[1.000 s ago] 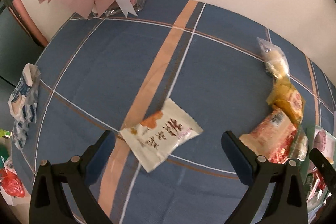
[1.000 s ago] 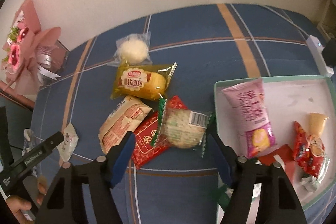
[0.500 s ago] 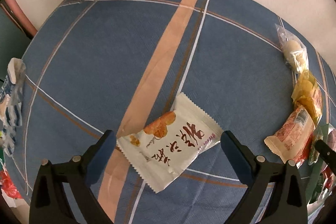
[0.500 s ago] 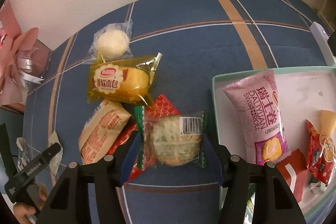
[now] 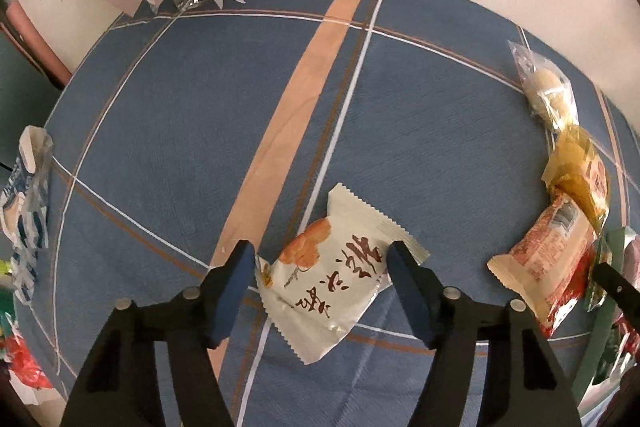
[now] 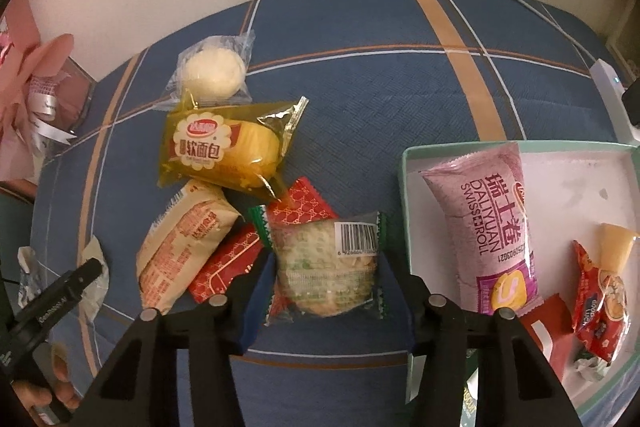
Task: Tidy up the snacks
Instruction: 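Grasp the green-white wrapped cake with the right tool, then carry the pastry pack with the left tool while the right tool carries the cake into the tray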
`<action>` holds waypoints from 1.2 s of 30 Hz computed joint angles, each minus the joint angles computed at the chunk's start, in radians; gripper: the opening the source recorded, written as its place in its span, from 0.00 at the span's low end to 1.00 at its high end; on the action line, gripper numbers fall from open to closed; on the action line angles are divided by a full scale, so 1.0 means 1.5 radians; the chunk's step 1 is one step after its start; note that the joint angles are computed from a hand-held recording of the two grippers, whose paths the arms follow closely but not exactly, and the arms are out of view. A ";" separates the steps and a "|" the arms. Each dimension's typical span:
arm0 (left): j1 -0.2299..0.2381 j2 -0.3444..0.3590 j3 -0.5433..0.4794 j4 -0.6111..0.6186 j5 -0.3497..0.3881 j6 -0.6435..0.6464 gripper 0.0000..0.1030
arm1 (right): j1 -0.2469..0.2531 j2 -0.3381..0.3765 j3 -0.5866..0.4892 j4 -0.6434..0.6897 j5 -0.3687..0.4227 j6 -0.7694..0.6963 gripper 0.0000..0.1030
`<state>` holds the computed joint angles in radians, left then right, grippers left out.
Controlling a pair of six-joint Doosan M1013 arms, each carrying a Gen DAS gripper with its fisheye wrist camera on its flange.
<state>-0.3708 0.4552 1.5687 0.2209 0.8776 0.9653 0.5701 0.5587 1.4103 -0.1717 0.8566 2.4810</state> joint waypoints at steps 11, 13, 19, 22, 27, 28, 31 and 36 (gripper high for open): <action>-0.015 -0.008 -0.004 -0.057 0.007 -0.006 0.60 | -0.002 -0.025 0.032 0.030 -0.015 0.000 0.52; -0.021 -0.010 -0.001 -0.060 0.007 -0.008 0.60 | 0.000 -0.034 0.042 0.035 -0.019 0.000 0.52; -0.043 -0.027 0.017 -0.074 0.000 -0.017 0.60 | 0.010 -0.065 0.069 0.039 -0.037 0.011 0.52; -0.055 -0.039 0.020 -0.051 -0.002 -0.040 0.60 | 0.017 -0.085 0.086 0.031 -0.054 0.024 0.52; -0.082 -0.071 0.036 -0.011 -0.023 -0.083 0.60 | 0.026 -0.116 0.112 0.004 -0.071 0.062 0.52; -0.087 -0.076 0.039 0.001 -0.026 -0.093 0.60 | 0.028 -0.122 0.116 -0.005 -0.073 0.072 0.52; -0.104 -0.092 0.045 0.027 -0.033 -0.114 0.60 | 0.031 -0.134 0.126 -0.029 -0.082 0.100 0.52; -0.124 -0.102 0.041 0.027 -0.054 -0.107 0.60 | 0.027 -0.158 0.150 -0.059 -0.093 0.139 0.52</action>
